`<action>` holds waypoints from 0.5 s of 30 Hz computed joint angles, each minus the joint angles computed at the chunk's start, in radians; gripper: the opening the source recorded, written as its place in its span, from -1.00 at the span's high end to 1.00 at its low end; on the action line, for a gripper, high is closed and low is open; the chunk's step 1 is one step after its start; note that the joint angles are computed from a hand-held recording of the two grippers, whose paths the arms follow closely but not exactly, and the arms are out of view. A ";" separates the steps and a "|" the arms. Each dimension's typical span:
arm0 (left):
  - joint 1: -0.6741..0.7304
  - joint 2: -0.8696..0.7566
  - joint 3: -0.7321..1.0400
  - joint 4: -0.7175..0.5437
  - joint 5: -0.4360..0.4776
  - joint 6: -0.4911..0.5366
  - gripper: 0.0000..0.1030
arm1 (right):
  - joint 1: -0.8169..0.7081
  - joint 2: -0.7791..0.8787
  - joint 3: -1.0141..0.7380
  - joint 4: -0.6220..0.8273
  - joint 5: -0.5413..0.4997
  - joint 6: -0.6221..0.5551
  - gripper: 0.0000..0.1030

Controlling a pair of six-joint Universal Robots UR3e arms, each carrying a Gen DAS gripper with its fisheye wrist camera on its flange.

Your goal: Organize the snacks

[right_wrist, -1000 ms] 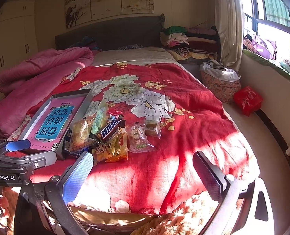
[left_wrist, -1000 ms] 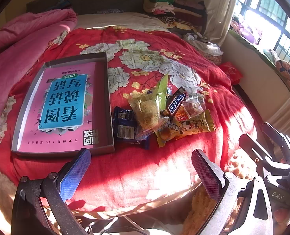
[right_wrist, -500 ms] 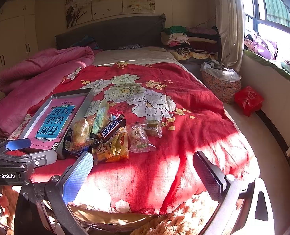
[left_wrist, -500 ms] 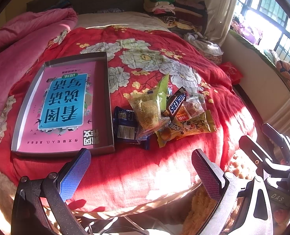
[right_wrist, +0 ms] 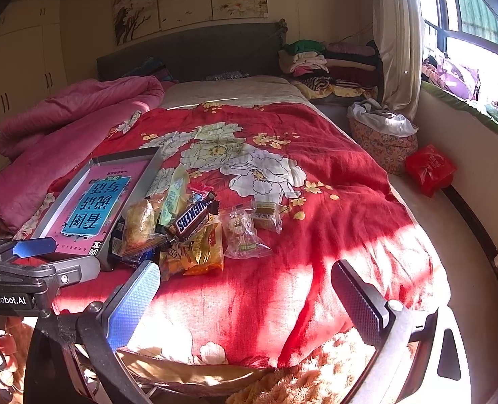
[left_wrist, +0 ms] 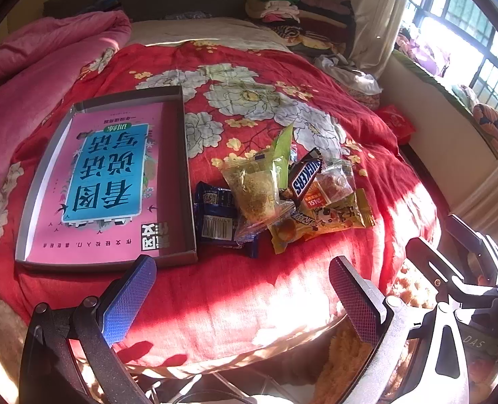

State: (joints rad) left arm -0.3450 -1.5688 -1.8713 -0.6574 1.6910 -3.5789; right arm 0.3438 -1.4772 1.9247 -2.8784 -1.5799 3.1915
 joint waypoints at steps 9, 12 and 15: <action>0.112 -0.079 0.054 0.000 -0.140 0.045 -0.99 | 0.002 0.090 -0.061 0.016 0.077 -0.003 -0.99; 0.127 -0.134 0.102 -0.005 -0.157 0.049 -0.99 | 0.017 0.143 -0.102 0.018 0.093 -0.016 -0.99; 0.128 -0.176 0.141 0.007 -0.157 0.059 -0.99 | 0.026 0.189 -0.131 0.013 0.108 -0.037 -0.99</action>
State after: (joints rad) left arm -0.2174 -1.7443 -1.7300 -0.6508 1.5345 -3.5199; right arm 0.3702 -1.2880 1.7939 -2.8653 -1.4719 3.1549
